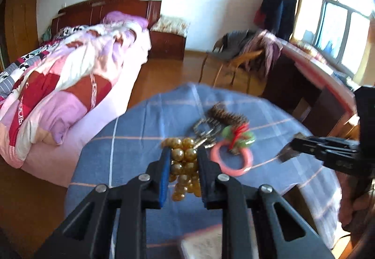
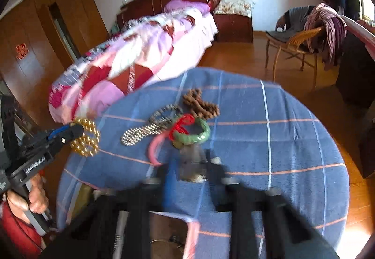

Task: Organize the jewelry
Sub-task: 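Carry the necklace and watch over the tin and open both tools to drop them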

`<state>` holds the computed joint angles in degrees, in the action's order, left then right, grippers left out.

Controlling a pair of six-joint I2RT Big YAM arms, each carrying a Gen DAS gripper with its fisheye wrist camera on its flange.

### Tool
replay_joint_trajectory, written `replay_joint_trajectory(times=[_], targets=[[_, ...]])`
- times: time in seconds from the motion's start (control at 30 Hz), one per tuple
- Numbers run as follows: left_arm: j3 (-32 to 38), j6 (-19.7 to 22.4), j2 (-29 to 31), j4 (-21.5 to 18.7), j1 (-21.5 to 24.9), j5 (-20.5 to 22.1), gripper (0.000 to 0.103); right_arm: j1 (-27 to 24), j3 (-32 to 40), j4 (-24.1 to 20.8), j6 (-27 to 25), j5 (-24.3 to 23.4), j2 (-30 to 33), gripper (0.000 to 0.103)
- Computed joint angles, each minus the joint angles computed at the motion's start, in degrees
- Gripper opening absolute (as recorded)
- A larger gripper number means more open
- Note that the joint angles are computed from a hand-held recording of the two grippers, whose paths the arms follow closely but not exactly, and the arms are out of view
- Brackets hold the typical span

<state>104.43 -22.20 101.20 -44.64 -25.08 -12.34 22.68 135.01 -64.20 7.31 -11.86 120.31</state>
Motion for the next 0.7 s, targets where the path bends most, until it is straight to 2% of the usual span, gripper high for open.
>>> replay_joint_trajectory(times=[0.1, 0.23, 0.47, 0.7], targets=[[-1.2, 0.3, -1.8, 1.0, -1.1, -0.3, 0.023, 0.3, -4.7, 2.7, 0.2, -0.2, -3.9, 0.013], [-2.7, 0.9, -3.2, 1.0, -3.4, -3.1, 0.023, 1.0, -12.0, 5.8, 0.5, -1.0, -9.1, 0.013], [-7.3, -1.9, -7.1, 1.1, -7.2, -5.7, 0.023, 1.9, -25.0, 11.3, 2.2, -4.8, -19.3, 0.013], [-11.8, -5.6, -10.0, 2.5, -9.9, -6.4, 0.023, 3.6, -33.4, 13.0, 3.4, -8.0, -25.2, 0.013]])
